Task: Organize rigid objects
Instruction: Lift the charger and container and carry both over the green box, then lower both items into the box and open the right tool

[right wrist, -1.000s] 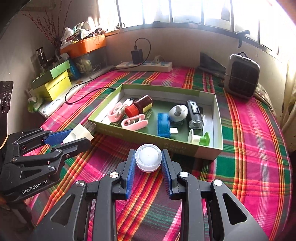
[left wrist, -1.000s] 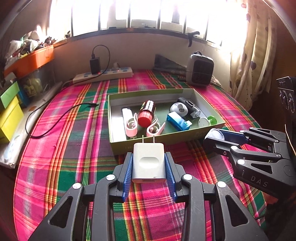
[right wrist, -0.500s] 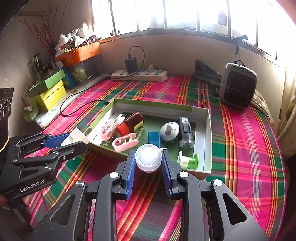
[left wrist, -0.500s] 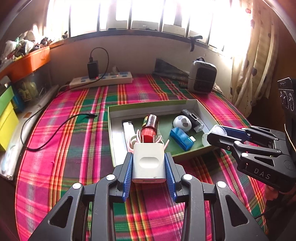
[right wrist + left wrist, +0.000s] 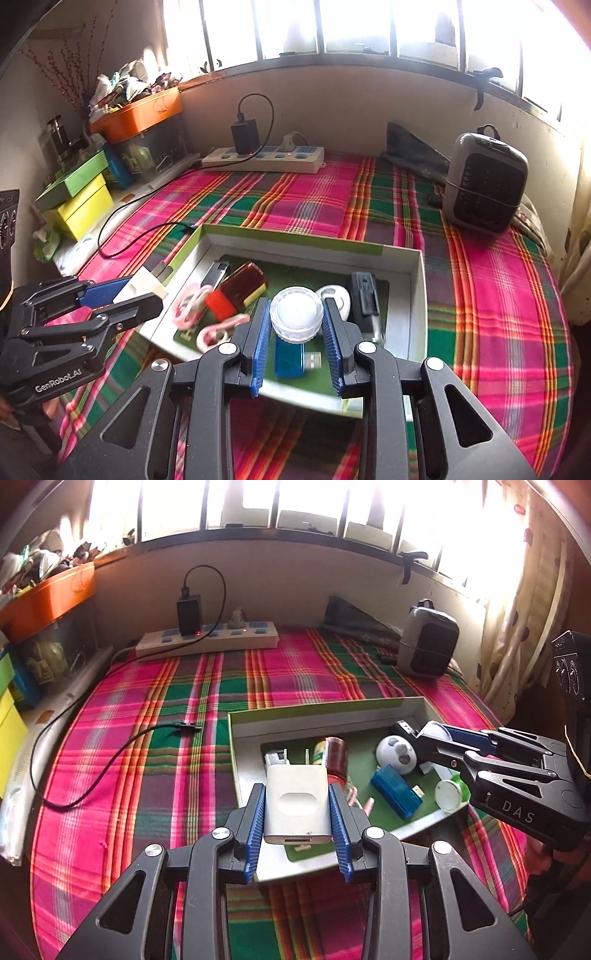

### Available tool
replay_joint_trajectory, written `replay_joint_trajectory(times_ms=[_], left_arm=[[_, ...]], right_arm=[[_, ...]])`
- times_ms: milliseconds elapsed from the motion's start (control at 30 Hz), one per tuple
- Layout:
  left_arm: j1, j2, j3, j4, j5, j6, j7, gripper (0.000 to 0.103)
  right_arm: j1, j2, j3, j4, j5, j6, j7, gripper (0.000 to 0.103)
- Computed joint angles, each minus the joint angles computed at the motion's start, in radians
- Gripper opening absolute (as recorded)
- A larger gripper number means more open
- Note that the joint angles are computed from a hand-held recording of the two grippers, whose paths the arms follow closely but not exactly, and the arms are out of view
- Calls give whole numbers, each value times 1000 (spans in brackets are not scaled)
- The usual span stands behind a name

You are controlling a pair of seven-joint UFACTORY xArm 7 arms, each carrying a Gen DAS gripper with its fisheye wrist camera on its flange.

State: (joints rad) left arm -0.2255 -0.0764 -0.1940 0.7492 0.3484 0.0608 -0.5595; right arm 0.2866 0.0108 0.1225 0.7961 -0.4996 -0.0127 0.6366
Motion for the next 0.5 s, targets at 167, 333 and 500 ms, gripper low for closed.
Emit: replay_joint_trajectory(times_ms=[167,333,500], left_arm=[[-7,59,21,58,28,22,2,32],[-34,90,47,87,42,31,4,32],[-60,126,72,122,50,56,-3,32]], right_arm=[[2,78,13,63,184,20,-173,29],[-4,143,30,122,312,38,-292,29],[-7,200,48,175,416,57,-403,29]])
